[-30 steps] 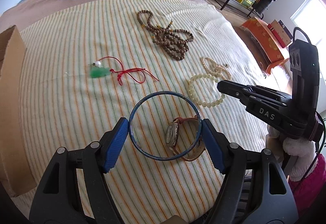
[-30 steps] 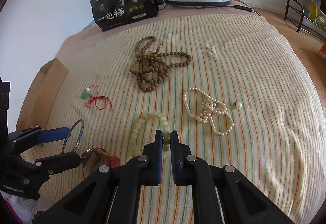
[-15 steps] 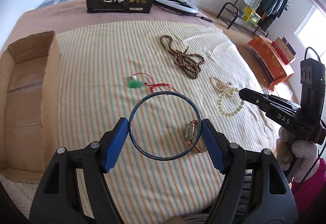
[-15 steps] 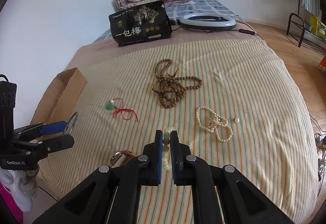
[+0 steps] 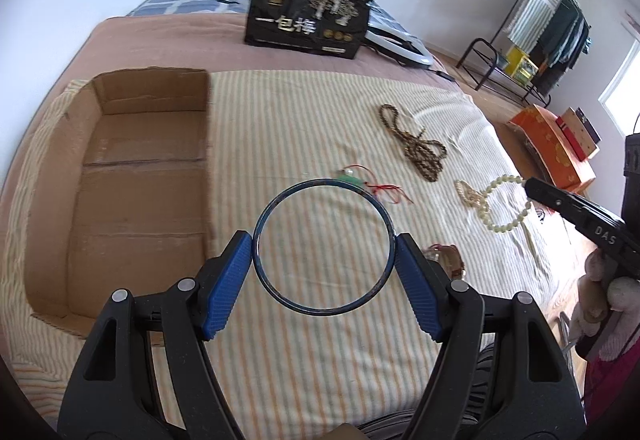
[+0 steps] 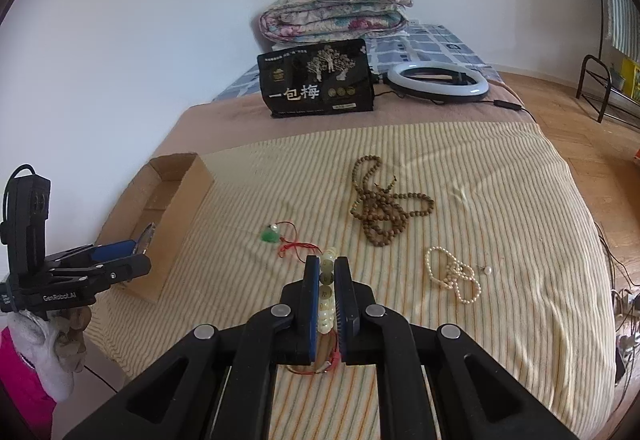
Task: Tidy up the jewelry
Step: 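Carry blue bangle with left tool while right tool carries bracelet to box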
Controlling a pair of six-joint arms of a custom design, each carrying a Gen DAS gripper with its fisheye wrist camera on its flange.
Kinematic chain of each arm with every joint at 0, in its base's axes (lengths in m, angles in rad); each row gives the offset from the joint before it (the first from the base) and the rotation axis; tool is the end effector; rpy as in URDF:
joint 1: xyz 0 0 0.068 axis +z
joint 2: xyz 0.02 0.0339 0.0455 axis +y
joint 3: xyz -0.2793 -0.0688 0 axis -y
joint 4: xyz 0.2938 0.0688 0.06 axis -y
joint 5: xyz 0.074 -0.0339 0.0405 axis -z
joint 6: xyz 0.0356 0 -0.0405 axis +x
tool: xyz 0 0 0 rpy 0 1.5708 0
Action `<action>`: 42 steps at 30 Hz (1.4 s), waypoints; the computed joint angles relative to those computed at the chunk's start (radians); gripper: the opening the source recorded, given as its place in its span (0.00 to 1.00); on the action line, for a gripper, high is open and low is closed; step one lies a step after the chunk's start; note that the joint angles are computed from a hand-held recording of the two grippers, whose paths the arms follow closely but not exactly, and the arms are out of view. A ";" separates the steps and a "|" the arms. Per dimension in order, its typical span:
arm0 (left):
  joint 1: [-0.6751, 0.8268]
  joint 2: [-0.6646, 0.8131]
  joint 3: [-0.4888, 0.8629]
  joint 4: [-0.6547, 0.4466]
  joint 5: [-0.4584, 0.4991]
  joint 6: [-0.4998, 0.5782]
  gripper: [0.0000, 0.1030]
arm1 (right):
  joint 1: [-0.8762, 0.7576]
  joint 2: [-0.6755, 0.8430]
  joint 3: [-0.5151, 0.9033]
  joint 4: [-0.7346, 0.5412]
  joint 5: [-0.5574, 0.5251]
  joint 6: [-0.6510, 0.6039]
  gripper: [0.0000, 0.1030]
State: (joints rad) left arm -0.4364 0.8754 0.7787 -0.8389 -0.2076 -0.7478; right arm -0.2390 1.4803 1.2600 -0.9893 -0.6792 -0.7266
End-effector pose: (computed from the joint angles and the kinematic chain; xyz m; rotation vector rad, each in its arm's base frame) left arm 0.1878 -0.0795 0.2717 -0.4708 2.4491 -0.2418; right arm 0.3264 -0.0565 0.2909 -0.7477 2.3485 0.5611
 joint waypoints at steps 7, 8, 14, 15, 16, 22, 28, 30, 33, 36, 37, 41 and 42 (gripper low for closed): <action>0.121 -0.146 -0.037 -0.107 -0.005 0.047 0.72 | 0.105 -0.089 -0.021 -0.017 -0.015 0.038 0.04; 0.138 -0.164 -0.041 -0.124 -0.010 0.057 0.72 | 0.122 -0.101 -0.028 -0.016 -0.015 0.044 0.04; 0.239 -0.263 -0.058 -0.221 -0.061 0.120 0.72 | 0.262 -0.157 -0.062 0.016 0.005 0.109 0.04; 0.253 -0.272 -0.060 -0.232 -0.072 0.132 0.72 | 0.289 -0.162 -0.066 0.023 0.010 0.123 0.04; 0.267 -0.286 -0.064 -0.245 -0.085 0.146 0.72 | 0.315 -0.165 -0.068 0.032 0.014 0.137 0.04; 0.345 -0.335 -0.083 -0.274 -0.111 0.217 0.72 | 0.455 -0.170 -0.069 0.078 0.038 0.208 0.04; 0.391 -0.350 -0.115 -0.267 -0.111 0.255 0.72 | 0.589 -0.129 -0.039 0.119 0.076 0.264 0.04; 0.402 -0.353 -0.127 -0.263 -0.105 0.263 0.72 | 0.627 -0.108 -0.023 0.132 0.083 0.294 0.04; 0.417 -0.352 -0.134 -0.257 -0.093 0.275 0.72 | 0.683 -0.068 -0.003 0.168 0.102 0.332 0.04; 0.444 -0.357 -0.142 -0.250 -0.071 0.290 0.72 | 0.731 -0.036 0.017 0.194 0.126 0.349 0.04; 0.456 -0.358 -0.144 -0.246 -0.061 0.297 0.72 | 0.747 -0.023 0.022 0.208 0.140 0.355 0.04; 0.480 -0.362 -0.151 -0.239 -0.040 0.310 0.72 | 0.789 0.022 0.034 0.248 0.185 0.379 0.04; 0.487 -0.362 -0.152 -0.236 -0.032 0.314 0.72 | 0.797 0.034 0.037 0.257 0.196 0.383 0.05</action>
State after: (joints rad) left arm 0.0510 0.5137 0.6268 -1.0744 -0.2399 -0.4341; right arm 0.5583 1.5143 1.2969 -0.7326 -0.4829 -0.3441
